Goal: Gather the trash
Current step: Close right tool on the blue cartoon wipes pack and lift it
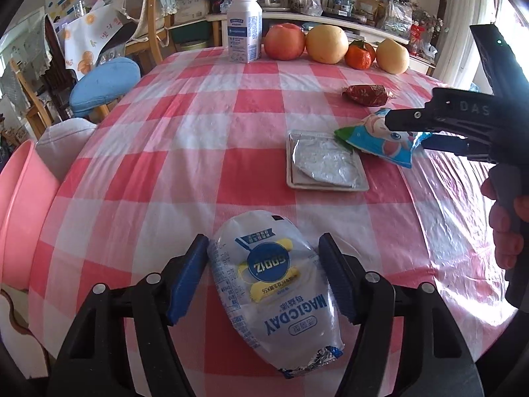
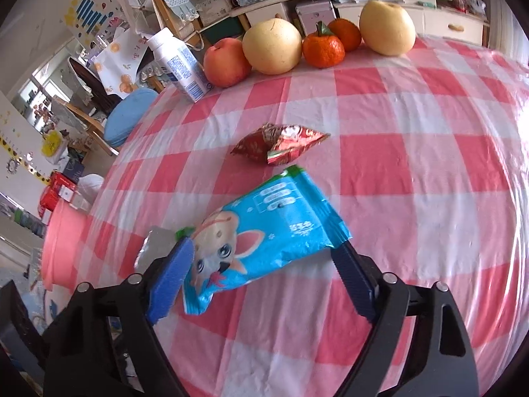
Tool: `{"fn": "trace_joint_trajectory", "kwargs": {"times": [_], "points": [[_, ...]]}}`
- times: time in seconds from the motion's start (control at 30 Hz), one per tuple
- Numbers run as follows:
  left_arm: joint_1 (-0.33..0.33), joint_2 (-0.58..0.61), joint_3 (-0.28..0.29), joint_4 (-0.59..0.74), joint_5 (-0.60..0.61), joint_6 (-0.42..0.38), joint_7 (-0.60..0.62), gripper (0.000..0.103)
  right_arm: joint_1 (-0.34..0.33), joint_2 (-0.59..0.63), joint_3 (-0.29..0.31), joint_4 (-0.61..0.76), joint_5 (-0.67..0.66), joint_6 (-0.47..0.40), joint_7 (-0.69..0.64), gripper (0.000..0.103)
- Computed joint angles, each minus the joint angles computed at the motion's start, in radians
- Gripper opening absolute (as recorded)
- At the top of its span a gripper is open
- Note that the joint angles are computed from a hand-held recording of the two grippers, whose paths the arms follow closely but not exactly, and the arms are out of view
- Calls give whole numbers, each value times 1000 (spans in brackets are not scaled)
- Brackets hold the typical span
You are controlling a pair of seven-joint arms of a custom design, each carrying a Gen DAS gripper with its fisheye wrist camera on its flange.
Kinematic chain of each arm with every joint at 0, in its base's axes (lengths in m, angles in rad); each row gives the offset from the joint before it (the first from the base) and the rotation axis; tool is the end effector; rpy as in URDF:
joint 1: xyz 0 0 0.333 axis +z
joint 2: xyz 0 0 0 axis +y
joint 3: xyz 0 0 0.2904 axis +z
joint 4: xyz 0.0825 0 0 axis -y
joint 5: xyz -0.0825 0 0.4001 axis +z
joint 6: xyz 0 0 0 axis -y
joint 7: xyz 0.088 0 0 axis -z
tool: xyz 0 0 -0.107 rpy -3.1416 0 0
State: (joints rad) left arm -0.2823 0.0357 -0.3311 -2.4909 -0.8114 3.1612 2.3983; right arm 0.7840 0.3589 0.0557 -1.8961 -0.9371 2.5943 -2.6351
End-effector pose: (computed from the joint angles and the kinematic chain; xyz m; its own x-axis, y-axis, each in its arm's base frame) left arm 0.4483 -0.2361 0.2911 -0.5793 -0.8151 -0.0094 -0.6552 0.4725 -0.5894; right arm 0.4271 0.4969 0.3098 -0.3611 -0.8584 -0.3645 -0.7026 0.5074 -0.4988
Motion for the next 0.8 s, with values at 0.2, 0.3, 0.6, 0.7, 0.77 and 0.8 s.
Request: {"fn": "trace_joint_trajectory", "kwargs": {"times": [0.2,0.3,0.6,0.7,0.77,0.8], "points": [[22,24,-30,35,-101,3,110,69,1,38,2,58,25,-65,-108,85],[30,34,-37,48,-104,2,114,68,-2,54,-8,73,26,-48,-139,86],[72,78,-52,119,-139,-42,138,68,-4,140,-9,197,121,-116,-423,93],[88,93,-66,133,-134,-36,146,68,4,142,-18,201,151,-123,-466,93],[103,103,-81,145,-140,-36,160,68,6,133,-20,192,178,-134,-472,93],[112,106,-88,149,-145,-38,168,68,9,128,-21,188,186,-141,-471,93]]}}
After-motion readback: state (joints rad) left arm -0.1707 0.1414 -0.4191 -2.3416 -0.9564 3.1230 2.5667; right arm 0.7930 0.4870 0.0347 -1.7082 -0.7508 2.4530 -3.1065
